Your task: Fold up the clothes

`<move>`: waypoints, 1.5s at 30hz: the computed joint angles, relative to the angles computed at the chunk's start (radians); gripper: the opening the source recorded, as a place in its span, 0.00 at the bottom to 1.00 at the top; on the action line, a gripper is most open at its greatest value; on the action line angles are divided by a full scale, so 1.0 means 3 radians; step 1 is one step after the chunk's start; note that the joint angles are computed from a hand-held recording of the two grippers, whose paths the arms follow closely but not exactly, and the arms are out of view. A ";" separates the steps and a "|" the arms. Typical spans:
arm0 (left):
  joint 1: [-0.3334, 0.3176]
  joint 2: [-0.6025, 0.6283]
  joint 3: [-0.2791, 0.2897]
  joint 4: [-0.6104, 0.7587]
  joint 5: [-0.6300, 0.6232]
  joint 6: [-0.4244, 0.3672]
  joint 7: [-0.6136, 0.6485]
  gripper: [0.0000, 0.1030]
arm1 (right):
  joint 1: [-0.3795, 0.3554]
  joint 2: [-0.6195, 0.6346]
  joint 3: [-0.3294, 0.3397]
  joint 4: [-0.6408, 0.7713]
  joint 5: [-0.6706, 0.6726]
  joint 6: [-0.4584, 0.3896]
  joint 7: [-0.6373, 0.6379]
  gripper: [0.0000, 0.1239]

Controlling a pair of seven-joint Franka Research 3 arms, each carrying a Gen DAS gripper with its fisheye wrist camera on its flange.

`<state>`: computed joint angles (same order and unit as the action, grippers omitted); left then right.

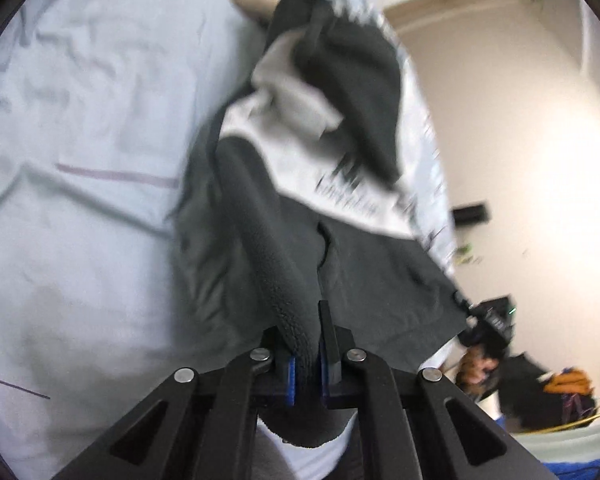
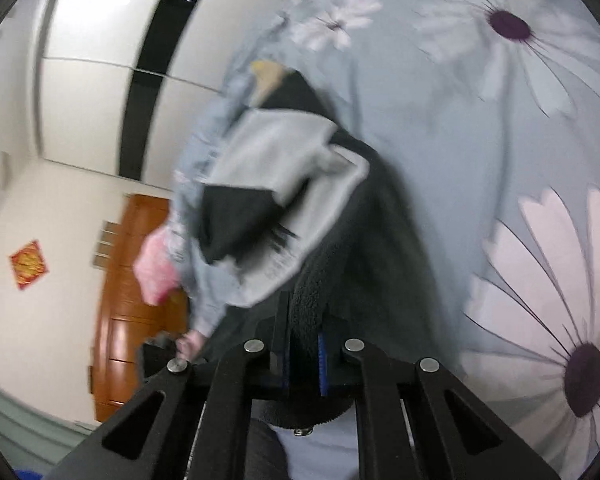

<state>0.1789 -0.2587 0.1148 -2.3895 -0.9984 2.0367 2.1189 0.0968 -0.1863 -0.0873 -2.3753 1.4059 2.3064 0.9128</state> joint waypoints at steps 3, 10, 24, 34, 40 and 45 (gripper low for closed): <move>0.0011 0.0022 0.0049 0.0129 -0.0194 -0.0010 -0.0002 0.08 | 0.0015 0.0123 -0.0008 0.0213 0.0242 -0.0038 -0.0127 0.08; 0.0160 0.0710 0.0009 0.1038 -0.0671 -0.0207 -0.0083 0.08 | -0.0074 0.0797 0.0078 0.1149 0.0460 -0.0068 -0.0011 0.08; 0.0566 0.2635 -0.0616 0.3159 -0.0639 -0.0041 -0.1081 0.09 | -0.0235 0.2791 0.0453 0.3567 -0.0648 0.0317 0.1571 0.08; 0.1003 0.2630 -0.1105 0.2962 -0.0940 -0.0012 -0.0845 0.45 | -0.0470 0.2896 0.0810 0.3709 -0.1094 0.0307 0.1649 0.18; 0.0959 0.2278 -0.1056 0.2694 -0.0997 0.0053 -0.0396 0.68 | -0.0604 0.2674 0.0955 0.3554 -0.1095 0.0259 0.1308 0.35; 0.0798 0.2078 -0.0928 0.2478 -0.0631 0.0055 -0.0241 0.68 | -0.0595 0.2580 0.0913 0.3407 -0.1162 0.0143 0.1209 0.37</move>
